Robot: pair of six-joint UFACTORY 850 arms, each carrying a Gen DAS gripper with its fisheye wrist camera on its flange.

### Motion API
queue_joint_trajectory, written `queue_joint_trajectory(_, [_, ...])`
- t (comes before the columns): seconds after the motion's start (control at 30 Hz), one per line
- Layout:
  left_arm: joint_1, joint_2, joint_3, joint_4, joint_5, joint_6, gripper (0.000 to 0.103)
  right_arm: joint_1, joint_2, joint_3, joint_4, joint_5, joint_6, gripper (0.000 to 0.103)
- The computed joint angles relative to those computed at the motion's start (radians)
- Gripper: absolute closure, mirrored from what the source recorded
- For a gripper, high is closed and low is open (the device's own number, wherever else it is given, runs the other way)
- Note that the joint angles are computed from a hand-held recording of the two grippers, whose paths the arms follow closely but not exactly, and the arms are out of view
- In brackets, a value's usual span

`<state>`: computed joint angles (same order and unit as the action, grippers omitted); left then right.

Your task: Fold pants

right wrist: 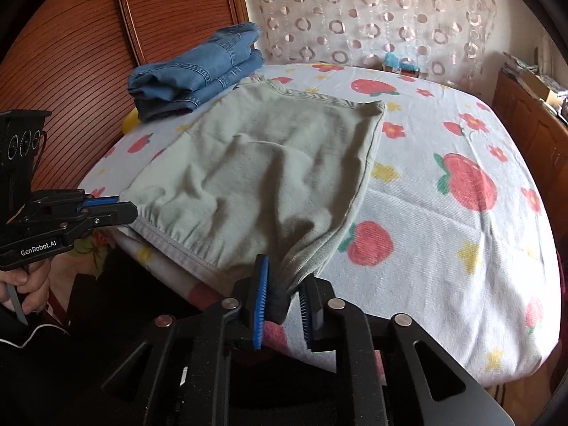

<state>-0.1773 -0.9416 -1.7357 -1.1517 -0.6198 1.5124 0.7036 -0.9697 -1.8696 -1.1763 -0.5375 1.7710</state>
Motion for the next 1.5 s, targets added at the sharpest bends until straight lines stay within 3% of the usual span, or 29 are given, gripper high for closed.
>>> queue_joint_trajectory(0.27, [-0.003,-0.007,-0.010,0.015,0.003,-0.020,0.094,0.013,-0.002,-0.015,0.060,-0.045,-0.042,0.075])
queue_joint_trajectory(0.63, [-0.003,-0.008,-0.004,0.000,0.012,0.003,0.094,-0.002,0.018,0.020,0.059,0.044,-0.040,0.074])
queue_joint_trajectory(0.8, [0.004,0.013,0.012,-0.087,-0.014,0.073,0.094,-0.018,0.038,0.057,0.003,0.111,0.011,0.092])
queue_joint_trajectory(0.93, [0.006,0.031,0.020,-0.125,-0.038,0.113,0.094,-0.034,0.069,0.117,-0.127,0.172,0.168,0.094])
queue_joint_trajectory(1.4, [0.013,0.113,0.071,-0.214,-0.099,0.204,0.094,-0.001,0.216,0.280,-0.482,0.071,0.490,0.094])
queue_joint_trajectory(1.5, [0.010,0.120,0.071,-0.239,-0.098,0.228,0.094,0.000,0.230,0.289,-0.502,0.044,0.492,0.094])
